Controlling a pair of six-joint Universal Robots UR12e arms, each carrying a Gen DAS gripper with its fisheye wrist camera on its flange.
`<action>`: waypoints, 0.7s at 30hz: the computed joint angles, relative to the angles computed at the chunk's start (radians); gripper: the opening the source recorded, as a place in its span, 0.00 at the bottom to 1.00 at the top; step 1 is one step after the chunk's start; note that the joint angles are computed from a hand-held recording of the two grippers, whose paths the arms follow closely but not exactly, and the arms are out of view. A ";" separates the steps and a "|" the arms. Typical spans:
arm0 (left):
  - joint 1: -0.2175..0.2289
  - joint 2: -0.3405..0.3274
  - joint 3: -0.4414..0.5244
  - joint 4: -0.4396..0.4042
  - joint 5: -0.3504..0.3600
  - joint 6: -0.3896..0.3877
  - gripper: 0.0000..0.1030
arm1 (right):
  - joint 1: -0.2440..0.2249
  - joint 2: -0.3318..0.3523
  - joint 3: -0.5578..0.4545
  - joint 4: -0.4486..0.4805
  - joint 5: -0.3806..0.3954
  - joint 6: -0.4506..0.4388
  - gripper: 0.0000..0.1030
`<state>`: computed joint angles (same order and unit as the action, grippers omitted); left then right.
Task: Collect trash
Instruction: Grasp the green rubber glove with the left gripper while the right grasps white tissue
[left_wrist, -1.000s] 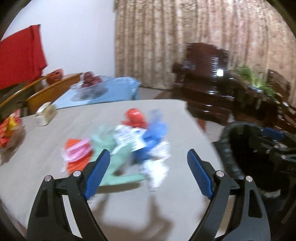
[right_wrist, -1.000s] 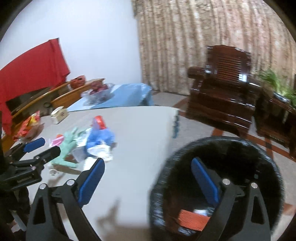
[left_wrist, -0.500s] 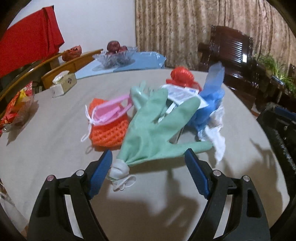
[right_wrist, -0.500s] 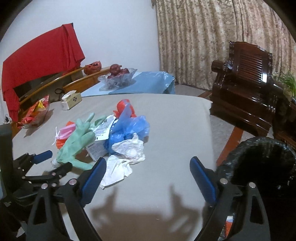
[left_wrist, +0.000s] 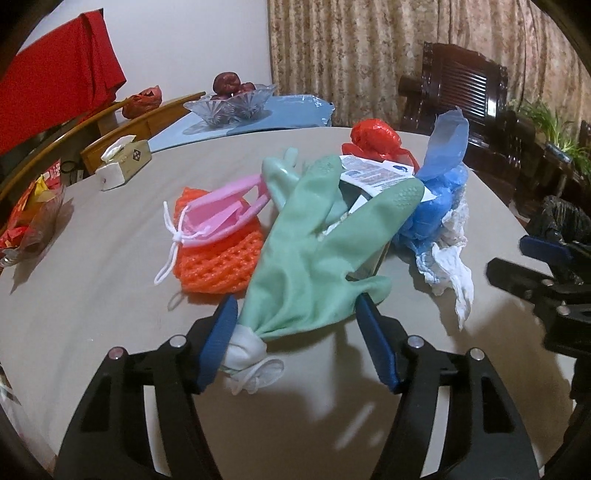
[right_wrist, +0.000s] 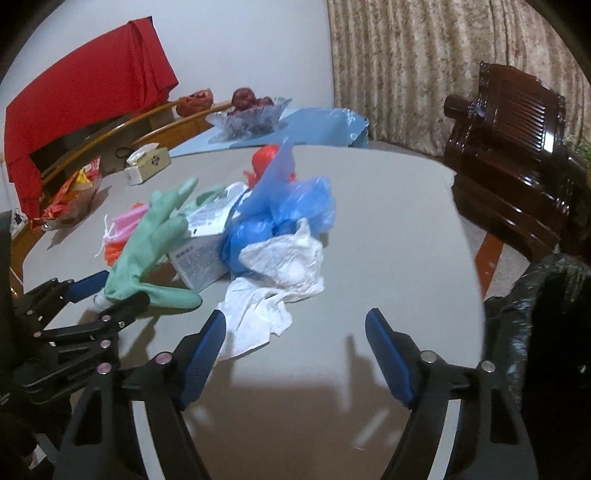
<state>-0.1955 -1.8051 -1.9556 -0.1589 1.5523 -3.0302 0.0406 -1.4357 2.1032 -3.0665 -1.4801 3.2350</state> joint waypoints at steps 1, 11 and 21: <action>-0.001 -0.001 0.001 0.000 0.003 0.001 0.64 | 0.002 0.006 -0.005 0.007 -0.001 -0.003 0.72; 0.008 -0.010 0.010 -0.014 -0.010 -0.036 0.54 | 0.014 0.042 -0.056 0.111 0.027 -0.042 0.35; 0.015 0.016 0.004 -0.016 -0.054 -0.076 0.26 | -0.011 -0.015 -0.015 0.069 0.094 -0.063 0.08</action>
